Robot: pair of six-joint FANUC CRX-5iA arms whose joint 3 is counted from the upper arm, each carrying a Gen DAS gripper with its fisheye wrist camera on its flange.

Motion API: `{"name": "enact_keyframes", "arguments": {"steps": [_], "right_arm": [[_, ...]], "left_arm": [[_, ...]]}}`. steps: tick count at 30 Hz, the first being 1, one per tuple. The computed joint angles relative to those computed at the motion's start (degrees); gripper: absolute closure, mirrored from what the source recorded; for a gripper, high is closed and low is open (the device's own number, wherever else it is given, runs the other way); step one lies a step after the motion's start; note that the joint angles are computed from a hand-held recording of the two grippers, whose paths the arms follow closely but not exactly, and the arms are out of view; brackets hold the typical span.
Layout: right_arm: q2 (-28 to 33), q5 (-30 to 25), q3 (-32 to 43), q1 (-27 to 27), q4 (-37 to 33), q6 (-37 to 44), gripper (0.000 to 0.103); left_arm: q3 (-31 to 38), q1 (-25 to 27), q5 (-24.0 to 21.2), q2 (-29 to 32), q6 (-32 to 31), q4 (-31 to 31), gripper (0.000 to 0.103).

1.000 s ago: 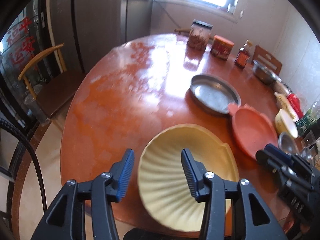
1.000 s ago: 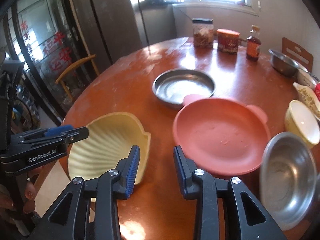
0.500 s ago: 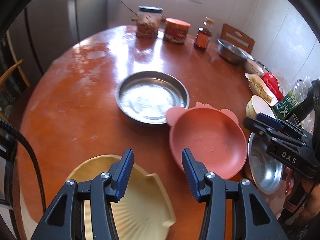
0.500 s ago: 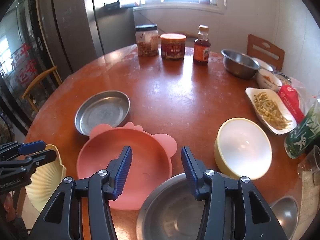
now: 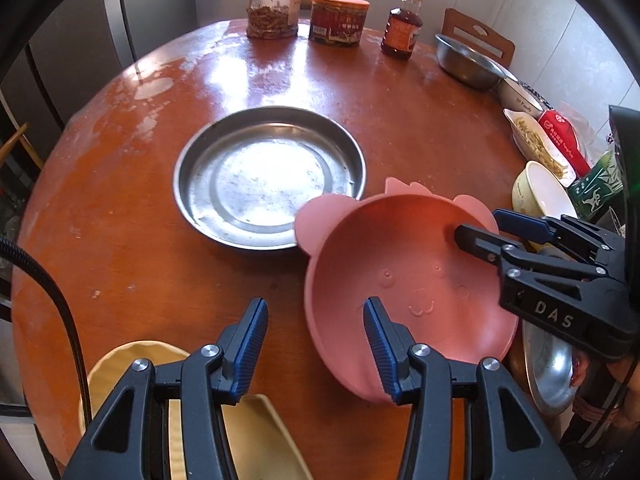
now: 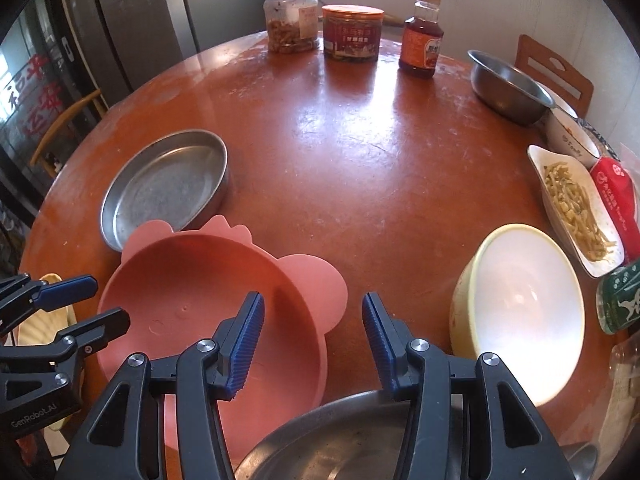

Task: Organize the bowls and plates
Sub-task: 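Grasp the pink bear-ear plate rim with the left gripper and lift, then carry the pink plate over the yellow shell plate and lower it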

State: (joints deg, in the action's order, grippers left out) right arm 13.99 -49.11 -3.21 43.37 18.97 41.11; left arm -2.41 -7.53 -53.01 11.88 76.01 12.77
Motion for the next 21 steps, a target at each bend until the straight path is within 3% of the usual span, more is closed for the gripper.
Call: {"name": "enact_keyframes", "arguments": {"steps": [2,4,6,10,21], "right_arm": [[0.7,-0.2,0.4,0.0,0.2,0.1,0.052],[0.6,0.9,-0.1,-0.1,0.3,-0.6,0.064],[0.1,2.7,-1.0,-0.3,0.2,-1.3,0.072],[-0.9,4.8,-3.0,-0.2,2.7,-4.7,0.072],[-4.9,11.0,-6.6,1.0,8.8,-11.9,0.072]], "left_arm": [[-0.3,-0.1,0.1,0.4,-0.8,0.9,0.053],[-0.6,-0.1,0.3,0.6,-1.4,1.6,0.056],[-0.8,-0.3,0.7,0.7,-1.4,1.5,0.065],[-1.1,-0.1,1.6,0.2,-1.0,1.2,0.074],[-3.6,2.0,4.6,-4.2,-2.3,3.2,0.074]]}}
